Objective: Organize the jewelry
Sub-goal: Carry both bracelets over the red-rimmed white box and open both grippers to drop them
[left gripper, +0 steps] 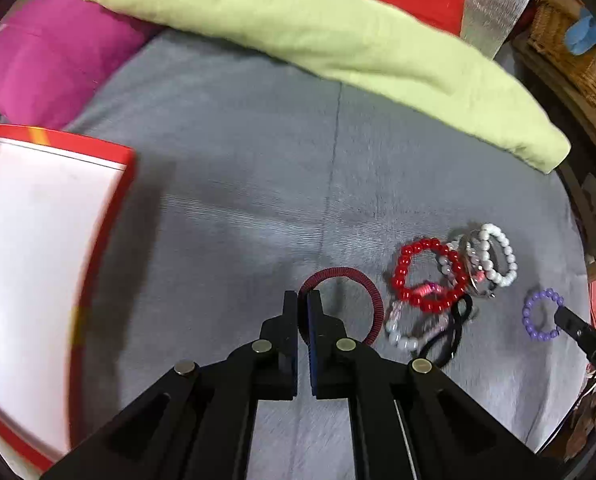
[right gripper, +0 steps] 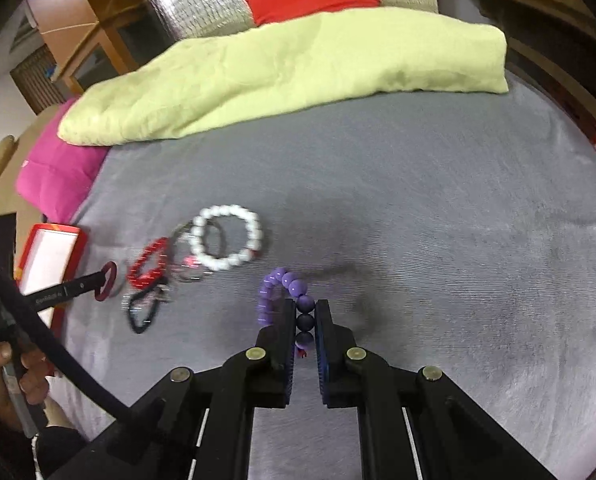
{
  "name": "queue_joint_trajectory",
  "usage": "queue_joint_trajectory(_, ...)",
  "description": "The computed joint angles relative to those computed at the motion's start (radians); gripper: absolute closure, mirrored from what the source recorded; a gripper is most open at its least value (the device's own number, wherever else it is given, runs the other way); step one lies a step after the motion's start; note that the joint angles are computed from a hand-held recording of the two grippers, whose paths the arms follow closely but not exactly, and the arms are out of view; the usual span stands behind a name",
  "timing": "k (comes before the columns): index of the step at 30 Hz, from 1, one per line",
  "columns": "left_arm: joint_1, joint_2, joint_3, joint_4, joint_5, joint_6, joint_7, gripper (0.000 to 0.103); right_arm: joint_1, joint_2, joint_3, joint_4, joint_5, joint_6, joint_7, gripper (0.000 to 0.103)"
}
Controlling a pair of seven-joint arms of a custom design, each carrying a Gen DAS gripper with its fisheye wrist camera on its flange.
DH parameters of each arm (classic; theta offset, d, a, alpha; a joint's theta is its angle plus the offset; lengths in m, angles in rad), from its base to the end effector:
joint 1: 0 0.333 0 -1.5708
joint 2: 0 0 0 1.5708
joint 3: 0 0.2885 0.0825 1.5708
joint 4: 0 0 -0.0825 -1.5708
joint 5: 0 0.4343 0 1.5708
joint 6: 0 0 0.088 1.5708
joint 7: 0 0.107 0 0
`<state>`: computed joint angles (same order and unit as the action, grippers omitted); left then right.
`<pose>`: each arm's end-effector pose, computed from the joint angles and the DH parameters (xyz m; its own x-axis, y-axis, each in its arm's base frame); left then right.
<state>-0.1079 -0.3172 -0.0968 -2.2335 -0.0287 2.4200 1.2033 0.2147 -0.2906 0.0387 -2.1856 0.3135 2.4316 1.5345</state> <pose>0.5418 -0.1154 0.5113 0.1327 -0.9765 0.1701 -0.8708 -0.1968 -0.4506 0.5462 0.1437 0.5259 0.1743 -0.9486 -0.2642 -0.8722 -0.0243 -0.4885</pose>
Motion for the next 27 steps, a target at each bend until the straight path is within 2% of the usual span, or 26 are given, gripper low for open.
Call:
queue_joint_trajectory(5, 0.008, -0.149, 0.013, -0.105, 0.008, 0.034, 0.000, 0.099, 0.027, -0.021, 0.013, 0.005, 0.021, 0.005, -0.006, 0.093)
queue_joint_trajectory(12, 0.115, -0.313, 0.013, -0.192, 0.151, 0.033, -0.128, 0.099, 0.093, 0.008, 0.045, 0.072, 0.059, 0.013, -0.025, 0.093)
queue_joint_trajectory(19, 0.208, -0.417, 0.054, -0.279, 0.242, -0.009, -0.199, 0.099, 0.182, 0.131, 0.089, 0.228, 0.121, 0.024, -0.057, 0.093)
queue_joint_trajectory(27, 0.282, -0.467, 0.102, -0.350, 0.268, -0.021, -0.194, 0.098, 0.287, 0.365, 0.160, 0.487, 0.152, -0.004, -0.086, 0.093)
